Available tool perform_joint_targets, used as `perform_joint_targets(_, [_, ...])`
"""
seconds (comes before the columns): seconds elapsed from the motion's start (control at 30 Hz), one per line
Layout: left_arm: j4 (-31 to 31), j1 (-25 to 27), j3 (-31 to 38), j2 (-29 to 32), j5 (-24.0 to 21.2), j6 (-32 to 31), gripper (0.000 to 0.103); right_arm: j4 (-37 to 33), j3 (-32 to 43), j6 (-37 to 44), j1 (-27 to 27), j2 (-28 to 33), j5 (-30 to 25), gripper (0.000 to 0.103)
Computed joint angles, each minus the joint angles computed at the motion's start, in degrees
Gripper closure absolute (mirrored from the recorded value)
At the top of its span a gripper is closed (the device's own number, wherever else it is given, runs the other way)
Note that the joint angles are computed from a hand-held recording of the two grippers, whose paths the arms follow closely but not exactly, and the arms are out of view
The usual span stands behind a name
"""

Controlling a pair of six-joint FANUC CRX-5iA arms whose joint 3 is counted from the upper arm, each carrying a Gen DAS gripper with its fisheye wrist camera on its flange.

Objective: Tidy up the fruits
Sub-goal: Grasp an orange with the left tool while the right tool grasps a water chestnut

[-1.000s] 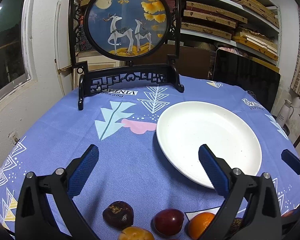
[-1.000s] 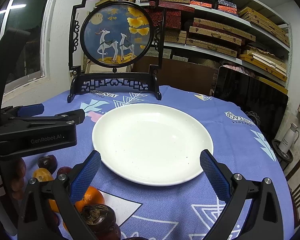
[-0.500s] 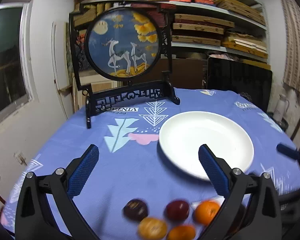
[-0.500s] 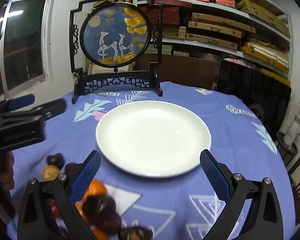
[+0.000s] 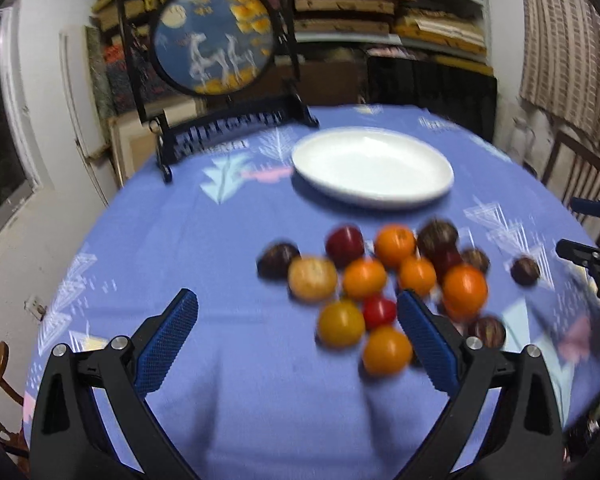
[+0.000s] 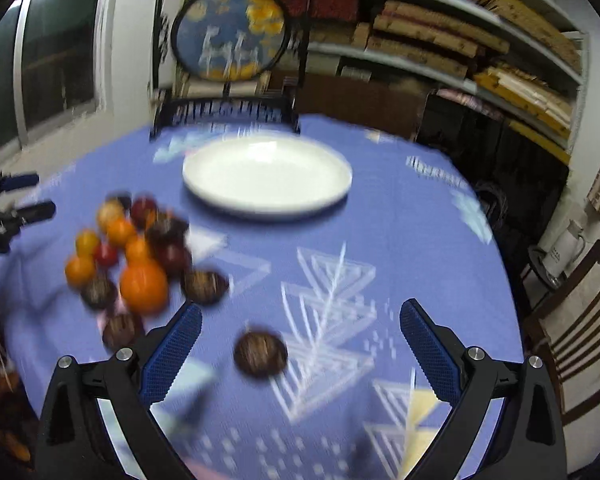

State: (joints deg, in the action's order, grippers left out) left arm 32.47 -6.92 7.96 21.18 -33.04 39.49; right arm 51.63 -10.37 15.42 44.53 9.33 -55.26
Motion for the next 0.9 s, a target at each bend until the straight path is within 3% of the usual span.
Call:
perform_joint_targets(0.1, [-2.7, 0.1, -0.6, -0.5, -2.1, -0.6, 0.005, -6.1, 1.7, 4.8, -0.8, 1.1, 1.3, 0.009])
perform_joint_targets(0.2, [-4.2, 0.1, -1.0, -0.8, -4.7, -1.8, 0.005, -13.8, 6.6, 11.6, -2.1, 3.7, 2.0, 0.022])
perform_joint_targets(0.27, [-3.9, -0.1, -1.6, -1.1, -5.9, -3.5, 0.005, -18.1, 9.6, 16.7, -2.7, 5.8, 1.5, 0.047])
perform_joint_targets(0.33, [-4.6, -0.5, -0.9, -0.6, -7.1, -3.3, 0.005, -20.1, 10.4, 19.6, -3.0, 6.4, 2.6, 0.063])
perform_joint_targets(0.6, [-9.3, -1.7, 6.9, 4.9, -13.5, 2.7, 0.007, -18.9, 6.9, 18.0, -2.2, 3.7, 5.0, 0.063])
perform_joint_targets(0.63, [-9.0, -1.6, 7.8, 5.6, -14.6, 2.9, 0.009, -19.5, 6.7, 18.0, -2.3, 3.4, 5.4, 0.063])
perform_joint_targets(0.77, [-9.3, -1.3, 11.1, 7.7, -18.2, 4.4, 0.035, -19.9, 6.5, 18.0, -2.6, 3.0, 5.7, 0.063])
perform_joint_targets(0.9, [-8.5, -1.1, 11.9, 8.3, -18.9, 4.9, 0.036, -21.0, 6.9, 19.0, -3.1, 3.3, 6.1, 0.063])
